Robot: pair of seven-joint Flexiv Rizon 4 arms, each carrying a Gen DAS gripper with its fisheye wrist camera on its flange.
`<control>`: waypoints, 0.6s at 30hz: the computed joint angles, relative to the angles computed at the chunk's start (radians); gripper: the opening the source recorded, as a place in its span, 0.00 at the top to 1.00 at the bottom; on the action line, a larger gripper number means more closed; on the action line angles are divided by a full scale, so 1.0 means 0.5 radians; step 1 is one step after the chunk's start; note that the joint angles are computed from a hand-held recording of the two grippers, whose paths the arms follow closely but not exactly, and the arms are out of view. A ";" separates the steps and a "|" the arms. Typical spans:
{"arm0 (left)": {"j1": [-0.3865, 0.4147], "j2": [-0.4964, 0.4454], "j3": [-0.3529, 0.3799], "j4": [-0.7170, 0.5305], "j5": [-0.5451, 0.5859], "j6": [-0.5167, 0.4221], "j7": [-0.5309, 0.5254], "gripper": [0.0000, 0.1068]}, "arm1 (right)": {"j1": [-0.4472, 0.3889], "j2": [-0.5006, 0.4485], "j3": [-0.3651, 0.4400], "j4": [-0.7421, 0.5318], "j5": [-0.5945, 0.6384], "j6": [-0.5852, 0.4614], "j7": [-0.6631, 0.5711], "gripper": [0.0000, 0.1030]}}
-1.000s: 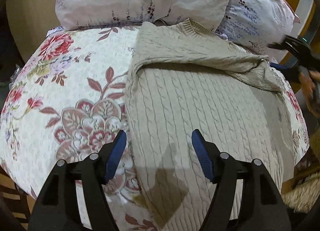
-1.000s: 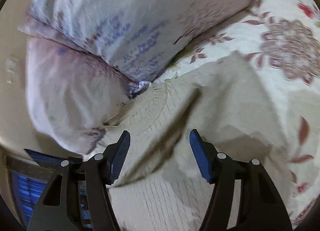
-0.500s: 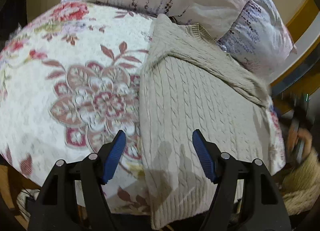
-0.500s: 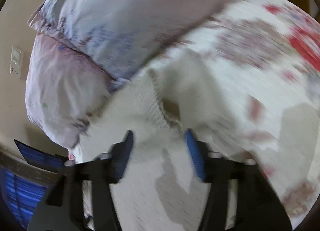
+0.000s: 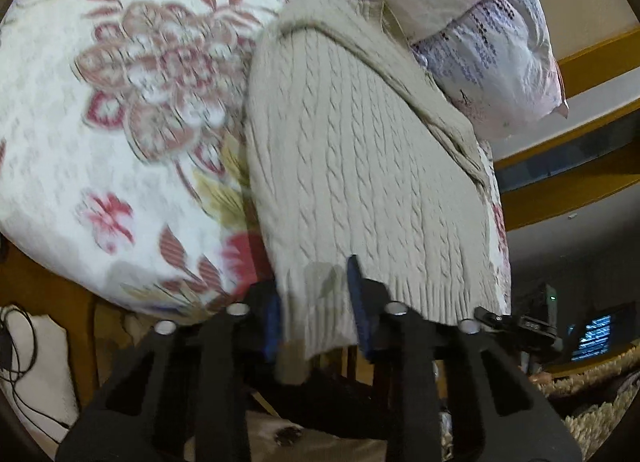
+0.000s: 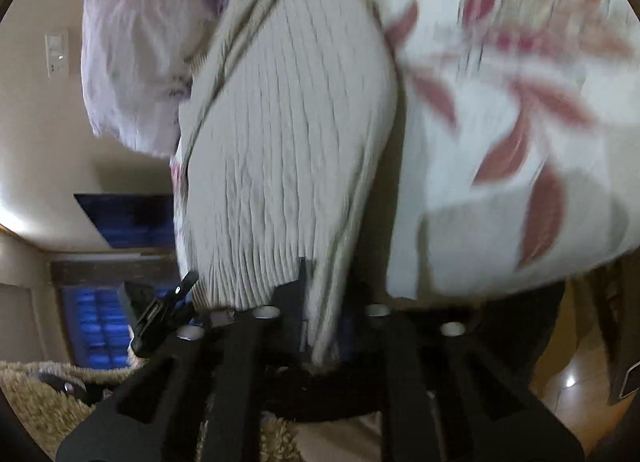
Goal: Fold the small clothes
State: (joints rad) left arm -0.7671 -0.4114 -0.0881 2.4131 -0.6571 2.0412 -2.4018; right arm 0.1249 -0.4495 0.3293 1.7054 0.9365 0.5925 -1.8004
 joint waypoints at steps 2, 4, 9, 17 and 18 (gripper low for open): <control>0.205 -0.012 -0.126 0.014 0.231 0.035 -0.146 0.94 | -0.015 -0.010 0.012 -0.049 0.042 0.005 -0.060 0.92; 0.433 -0.030 -0.217 0.024 0.542 0.178 -0.325 0.94 | -0.019 -0.039 0.026 -0.167 0.112 0.054 -0.151 0.92; 0.666 0.075 -0.040 -0.101 0.749 0.198 -0.065 0.94 | 0.087 -0.364 0.052 -0.798 0.147 0.328 -0.220 0.92; 0.624 -0.109 0.357 -0.588 0.117 -0.184 0.543 0.32 | 0.579 -1.038 -0.303 -1.793 -0.528 0.506 0.572 0.39; 0.639 -0.107 0.357 -0.577 0.116 -0.201 0.521 0.30 | 0.542 -1.033 -0.236 -1.774 -0.476 0.512 0.530 0.39</control>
